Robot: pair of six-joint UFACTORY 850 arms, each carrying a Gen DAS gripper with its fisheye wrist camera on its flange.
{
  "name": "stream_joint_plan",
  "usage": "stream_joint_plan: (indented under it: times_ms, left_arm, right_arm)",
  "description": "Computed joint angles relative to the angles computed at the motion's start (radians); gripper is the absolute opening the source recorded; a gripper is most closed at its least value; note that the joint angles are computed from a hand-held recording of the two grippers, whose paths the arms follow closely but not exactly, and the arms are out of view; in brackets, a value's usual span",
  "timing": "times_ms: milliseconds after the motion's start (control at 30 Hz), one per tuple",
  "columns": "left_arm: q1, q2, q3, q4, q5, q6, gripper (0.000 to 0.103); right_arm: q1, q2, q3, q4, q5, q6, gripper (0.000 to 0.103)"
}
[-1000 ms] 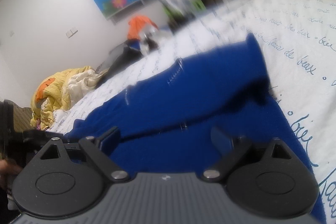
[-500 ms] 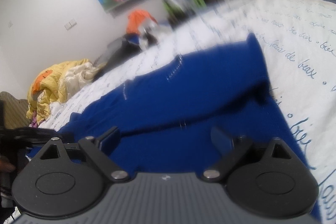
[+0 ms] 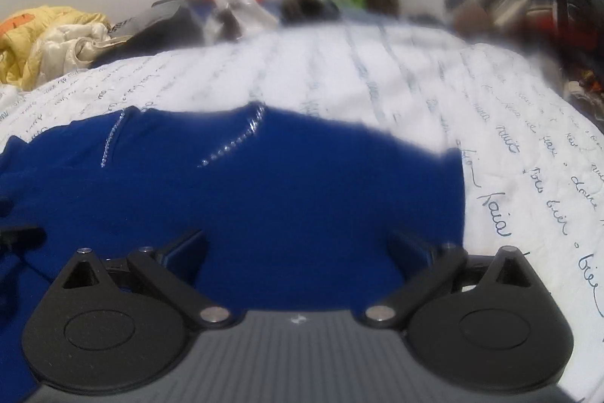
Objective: Fold small clothes
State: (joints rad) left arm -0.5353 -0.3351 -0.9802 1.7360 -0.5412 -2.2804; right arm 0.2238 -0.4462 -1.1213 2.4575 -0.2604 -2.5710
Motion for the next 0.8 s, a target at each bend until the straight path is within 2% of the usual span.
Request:
stream_joint_plan:
  times_ms: [67,100,133,167,200,233,300,367,500,567,633,700,800]
  left_arm:
    - [0.002,0.039,0.036,0.020,0.009,-0.045,0.084]
    - [-0.006,0.068,0.069,0.044,-0.008,-0.095,0.086]
    - [-0.019,0.115,0.123,0.098,-0.043,-0.185,0.089]
    - [-0.031,0.164,0.182,0.147,-0.087,-0.267,0.099]
    - [-0.042,0.214,0.243,0.171,-0.145,-0.328,0.103]
    - [-0.053,0.258,0.297,0.156,-0.212,-0.356,0.103]
    - [-0.035,0.349,0.384,0.063,-0.284,-0.351,0.103]
    - [0.036,0.446,0.463,-0.006,-0.289,-0.395,0.103]
    - [0.261,0.613,0.579,-0.080,-0.242,-0.573,0.098]
    - [0.341,0.648,0.592,-0.125,-0.235,-0.551,0.093]
    - [0.388,0.650,0.587,-0.126,-0.243,-0.484,0.093]
    - [0.413,0.630,0.566,-0.113,-0.254,-0.395,0.093]
    - [0.406,0.534,0.493,-0.127,-0.289,-0.180,0.094]
  right_arm:
    - [0.005,0.003,0.003,0.027,0.004,-0.030,0.103]
    - [0.003,0.005,0.007,0.021,-0.002,-0.020,0.103]
    - [0.004,0.010,0.016,0.040,-0.006,-0.037,0.103]
    - [0.005,0.013,0.020,0.055,-0.007,-0.052,0.103]
    - [0.004,0.014,0.022,0.056,-0.010,-0.053,0.103]
    - [0.002,0.013,0.019,0.041,-0.009,-0.038,0.103]
    - [0.002,0.006,0.009,0.037,-0.006,-0.033,0.103]
    - [0.001,0.006,0.008,0.032,-0.007,-0.030,0.103]
    - [0.002,0.006,0.009,0.040,-0.006,-0.037,0.103]
    - [0.001,0.007,0.009,0.040,-0.006,-0.037,0.103]
    - [0.001,0.008,0.010,0.039,-0.006,-0.036,0.103]
    - [0.002,0.008,0.010,0.042,-0.005,-0.038,0.103]
    - [0.002,0.008,0.010,0.041,-0.006,-0.037,0.103]
